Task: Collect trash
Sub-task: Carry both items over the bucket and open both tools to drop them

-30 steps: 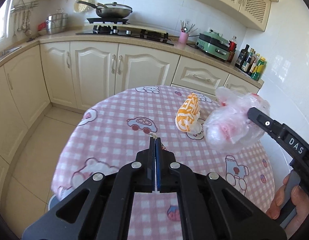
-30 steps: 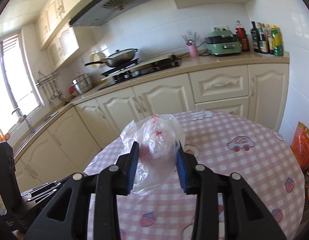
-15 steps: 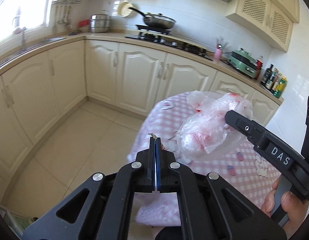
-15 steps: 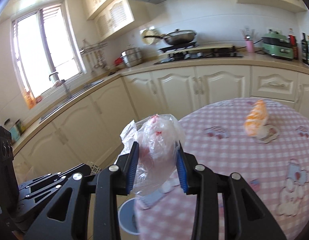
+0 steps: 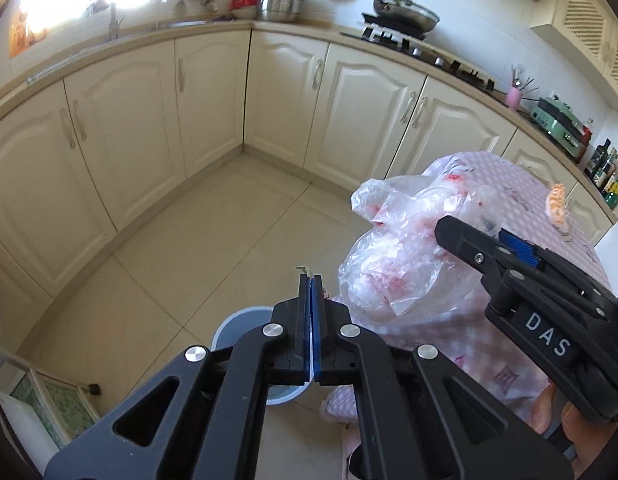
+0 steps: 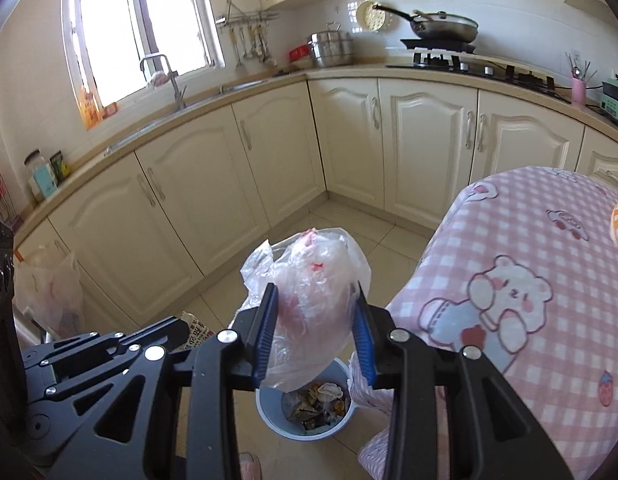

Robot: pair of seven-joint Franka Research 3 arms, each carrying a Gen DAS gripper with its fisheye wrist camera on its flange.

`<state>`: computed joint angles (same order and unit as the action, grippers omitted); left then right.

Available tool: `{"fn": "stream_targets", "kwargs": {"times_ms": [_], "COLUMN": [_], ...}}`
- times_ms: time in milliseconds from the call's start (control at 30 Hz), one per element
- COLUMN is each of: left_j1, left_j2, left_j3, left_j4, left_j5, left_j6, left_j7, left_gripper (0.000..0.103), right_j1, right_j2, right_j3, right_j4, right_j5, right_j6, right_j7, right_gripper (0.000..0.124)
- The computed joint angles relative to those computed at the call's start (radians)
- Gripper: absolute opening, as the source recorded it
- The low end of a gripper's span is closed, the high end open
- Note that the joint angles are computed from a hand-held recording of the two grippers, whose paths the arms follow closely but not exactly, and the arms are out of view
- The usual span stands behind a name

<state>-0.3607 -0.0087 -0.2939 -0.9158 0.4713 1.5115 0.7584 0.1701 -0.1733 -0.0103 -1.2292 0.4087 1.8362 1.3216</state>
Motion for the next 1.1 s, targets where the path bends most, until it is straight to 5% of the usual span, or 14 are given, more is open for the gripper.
{"fn": "stream_targets", "kwargs": {"times_ms": [400,433,467,533,1100], "left_j1": [0.079,0.082,0.084,0.085,0.132], "left_j2": [-0.050,-0.055,-0.054,-0.060,-0.129], "left_j3": [0.034,0.035,0.033,0.022,0.033], "left_j4": [-0.135,-0.143,-0.144,-0.152,-0.236], "left_j5": [-0.120,-0.130,-0.128,-0.092,-0.110], "left_j6": [0.097,0.097,0.091,0.071,0.056], "left_j7": [0.005,0.001,-0.006,-0.023,-0.029], "left_gripper": [0.005,0.017,0.040,0.056,0.062], "right_j1": [0.017,0.019,0.020,0.022,0.047], "right_j2": [0.012,0.012,0.014,0.013,0.022], "right_j3": [0.025,0.028,0.031,0.032,0.050], "right_j4": [-0.052,-0.055,-0.055,-0.061,-0.094], "right_j5": [-0.056,-0.060,-0.064,-0.070,-0.081], "right_j6": [0.033,0.036,0.037,0.041,0.061], "right_j7": [0.008,0.011,0.016,0.019,0.032], "right_gripper": [0.035,0.035,0.035,0.034,0.035]}}
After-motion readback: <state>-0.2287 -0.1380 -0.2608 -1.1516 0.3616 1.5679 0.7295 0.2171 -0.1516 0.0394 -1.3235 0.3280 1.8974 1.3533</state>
